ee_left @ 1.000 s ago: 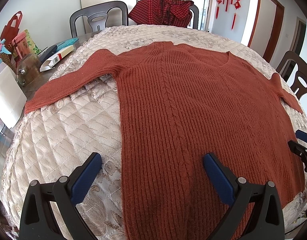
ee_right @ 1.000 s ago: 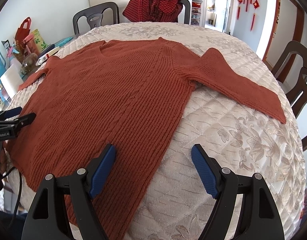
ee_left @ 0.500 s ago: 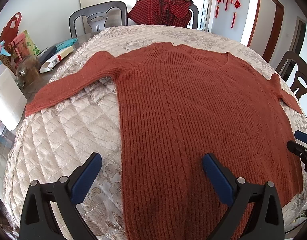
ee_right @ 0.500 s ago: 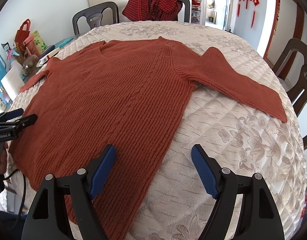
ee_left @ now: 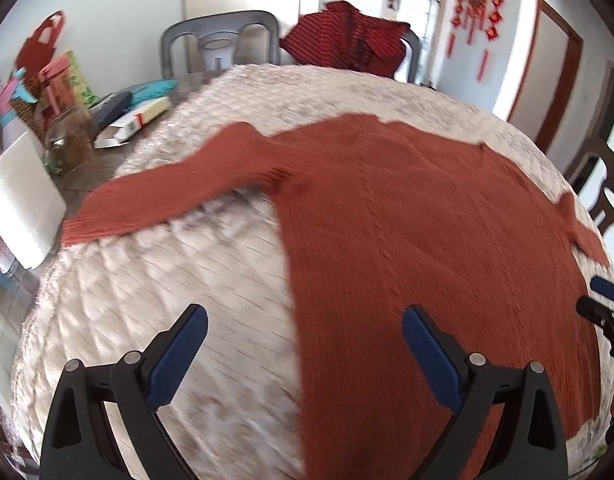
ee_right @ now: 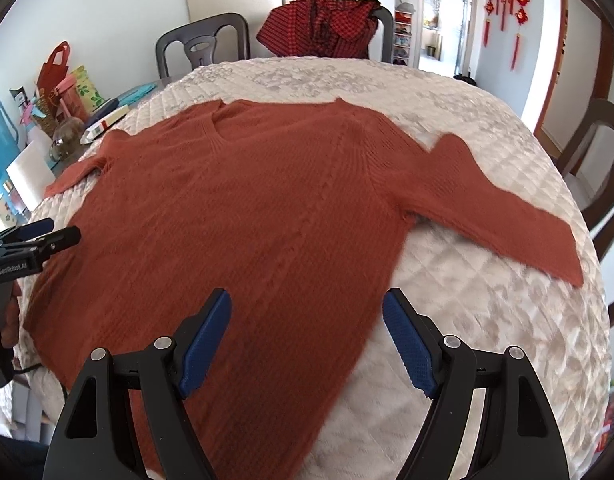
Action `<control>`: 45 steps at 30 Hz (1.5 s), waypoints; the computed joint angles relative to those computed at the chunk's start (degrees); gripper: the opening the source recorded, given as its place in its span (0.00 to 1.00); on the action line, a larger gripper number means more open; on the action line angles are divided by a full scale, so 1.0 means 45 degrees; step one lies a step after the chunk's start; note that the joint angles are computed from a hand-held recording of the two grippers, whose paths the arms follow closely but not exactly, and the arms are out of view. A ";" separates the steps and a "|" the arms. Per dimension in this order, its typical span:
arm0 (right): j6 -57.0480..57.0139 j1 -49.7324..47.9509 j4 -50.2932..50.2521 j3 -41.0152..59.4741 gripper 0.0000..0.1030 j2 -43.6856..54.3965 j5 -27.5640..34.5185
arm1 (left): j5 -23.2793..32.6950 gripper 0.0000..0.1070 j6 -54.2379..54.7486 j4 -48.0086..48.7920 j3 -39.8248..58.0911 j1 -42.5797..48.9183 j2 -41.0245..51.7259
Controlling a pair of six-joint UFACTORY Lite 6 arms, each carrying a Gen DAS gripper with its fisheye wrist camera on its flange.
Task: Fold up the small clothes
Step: 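Grasp the sweater sleeve cuff nearest the left tool with the left tool, then carry the held sleeve across the sweater chest with the left tool and release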
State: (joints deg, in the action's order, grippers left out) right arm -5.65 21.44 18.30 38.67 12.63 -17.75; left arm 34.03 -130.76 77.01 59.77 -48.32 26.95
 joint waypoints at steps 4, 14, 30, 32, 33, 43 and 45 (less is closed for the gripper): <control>-0.0550 0.0192 0.0365 0.0830 0.76 0.0520 0.0224 | 0.0308 0.90 -0.1324 0.1019 -0.1482 0.0772 -0.1114; -0.0748 0.0388 0.0329 0.2402 0.76 0.1759 0.0756 | -0.0421 0.82 -0.6300 0.4748 -0.4901 0.4113 -0.3245; 0.0435 0.0021 -0.0797 0.2948 0.76 0.2268 0.1009 | -0.0906 0.13 -0.5922 0.4824 -0.3374 0.6122 -0.1708; 0.1087 -0.0092 -0.1461 0.2740 0.76 0.2141 0.0895 | -0.0842 0.11 -0.5847 0.4904 -0.3310 0.6092 -0.1738; 0.1329 -0.0130 -0.1693 0.2656 0.76 0.2083 0.0854 | -0.0714 0.11 -0.5813 0.5023 -0.3315 0.5979 -0.1870; 0.3130 -0.0425 -0.3269 0.1895 0.76 0.1503 0.0428 | -0.1185 0.11 -0.5072 0.7662 -0.0177 0.3916 -0.2322; 0.3407 -0.0436 -0.3471 0.1759 0.76 0.1397 0.0338 | -0.2007 0.11 -0.5203 0.8540 0.1627 0.3492 -0.1055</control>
